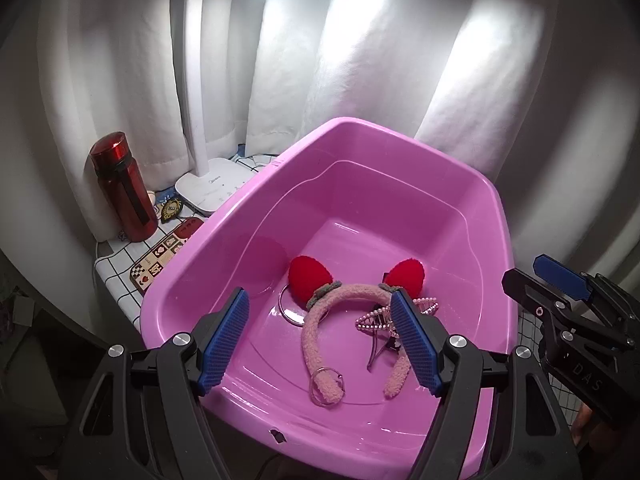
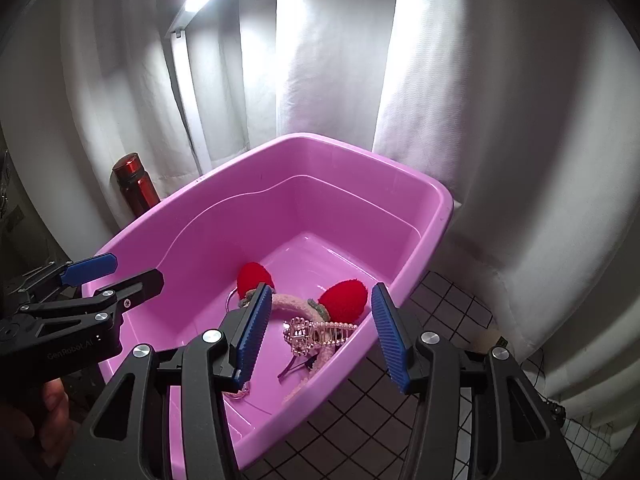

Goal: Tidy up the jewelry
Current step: 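Move the left tool to the beige pouch while the right tool moves to the black watch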

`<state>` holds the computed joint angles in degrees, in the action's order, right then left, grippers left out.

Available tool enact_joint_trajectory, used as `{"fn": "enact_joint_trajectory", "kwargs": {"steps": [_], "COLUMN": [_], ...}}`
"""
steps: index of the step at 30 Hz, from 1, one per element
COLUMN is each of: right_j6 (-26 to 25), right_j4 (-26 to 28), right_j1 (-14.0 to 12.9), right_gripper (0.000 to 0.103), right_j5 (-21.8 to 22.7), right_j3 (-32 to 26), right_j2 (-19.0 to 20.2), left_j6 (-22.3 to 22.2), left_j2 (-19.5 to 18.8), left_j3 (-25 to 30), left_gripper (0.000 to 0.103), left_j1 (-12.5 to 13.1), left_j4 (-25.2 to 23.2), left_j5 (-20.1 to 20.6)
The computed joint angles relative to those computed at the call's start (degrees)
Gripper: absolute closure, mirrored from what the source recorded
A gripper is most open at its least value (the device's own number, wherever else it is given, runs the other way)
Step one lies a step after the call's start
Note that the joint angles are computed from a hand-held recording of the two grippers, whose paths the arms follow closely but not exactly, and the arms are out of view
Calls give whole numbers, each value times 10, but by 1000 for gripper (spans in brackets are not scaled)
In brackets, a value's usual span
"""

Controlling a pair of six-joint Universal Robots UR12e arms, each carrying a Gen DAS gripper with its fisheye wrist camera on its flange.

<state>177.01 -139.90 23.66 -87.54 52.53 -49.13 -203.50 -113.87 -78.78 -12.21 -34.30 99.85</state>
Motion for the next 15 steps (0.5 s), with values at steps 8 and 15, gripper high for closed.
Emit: {"fn": "enact_joint_trajectory", "kwargs": {"steps": [8,15], "right_j6": [48,95], "right_j4": [-78,-122], "right_j1": [-18,-38], "right_gripper": [49,43], "right_j5": [-26,-75], "right_j3": [114,213], "right_j2": [-69,-133], "left_j6": [24,53], "left_j2": [1,-5], "left_j3": [8,22], "left_gripper": [30,26], "left_j1": [-20,-44], "left_j4": [20,36], "left_j5": [-14,-37]}}
